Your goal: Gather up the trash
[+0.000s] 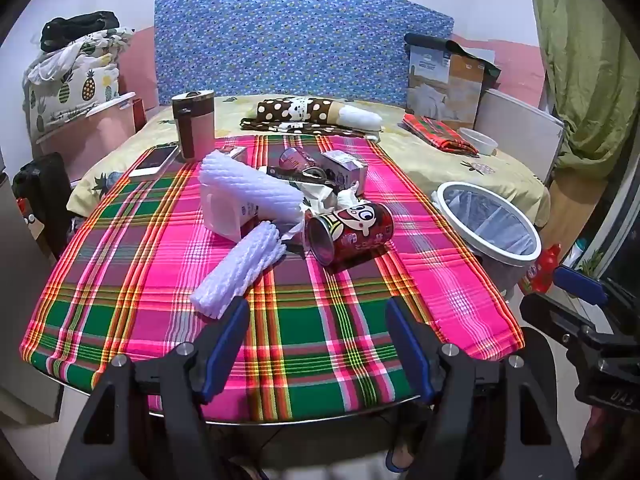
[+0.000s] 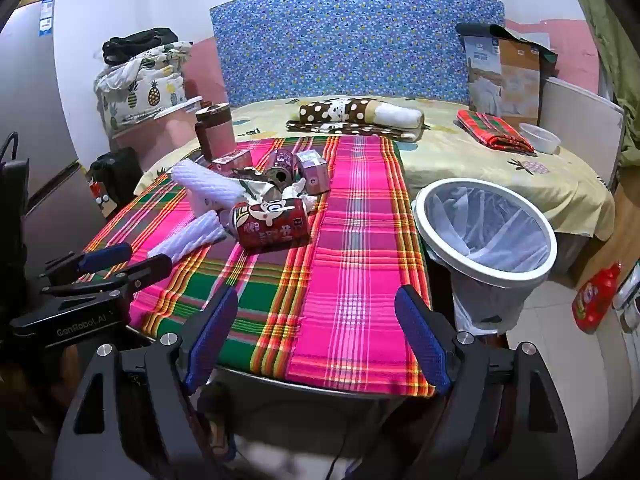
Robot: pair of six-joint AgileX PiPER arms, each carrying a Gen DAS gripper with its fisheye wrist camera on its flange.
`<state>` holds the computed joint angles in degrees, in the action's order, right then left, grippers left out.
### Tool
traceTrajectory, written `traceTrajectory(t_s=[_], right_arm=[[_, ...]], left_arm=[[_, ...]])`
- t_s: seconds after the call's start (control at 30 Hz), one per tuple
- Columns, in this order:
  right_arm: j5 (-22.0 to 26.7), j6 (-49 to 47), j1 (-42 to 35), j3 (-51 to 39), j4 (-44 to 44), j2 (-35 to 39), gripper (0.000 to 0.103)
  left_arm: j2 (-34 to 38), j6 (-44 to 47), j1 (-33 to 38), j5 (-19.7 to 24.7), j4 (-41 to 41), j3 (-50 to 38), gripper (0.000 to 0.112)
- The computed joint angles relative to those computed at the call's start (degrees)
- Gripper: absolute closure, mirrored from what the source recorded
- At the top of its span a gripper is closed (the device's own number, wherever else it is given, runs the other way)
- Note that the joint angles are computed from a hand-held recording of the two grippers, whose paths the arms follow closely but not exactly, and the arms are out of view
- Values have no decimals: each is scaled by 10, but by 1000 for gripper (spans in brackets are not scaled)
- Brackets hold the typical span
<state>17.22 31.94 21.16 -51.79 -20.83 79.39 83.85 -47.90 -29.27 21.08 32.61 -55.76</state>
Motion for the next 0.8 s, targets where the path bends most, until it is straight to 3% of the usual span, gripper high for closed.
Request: traceTrajectory(t_s=[0.5, 0.8], right_arm=[[10, -27, -1, -5, 29, 0, 21], [7, 3, 5, -2, -1, 1, 21]], left_arm=[[-10, -14, -4, 6, 16, 1, 40], [-10, -16, -2, 0, 18, 7, 40]])
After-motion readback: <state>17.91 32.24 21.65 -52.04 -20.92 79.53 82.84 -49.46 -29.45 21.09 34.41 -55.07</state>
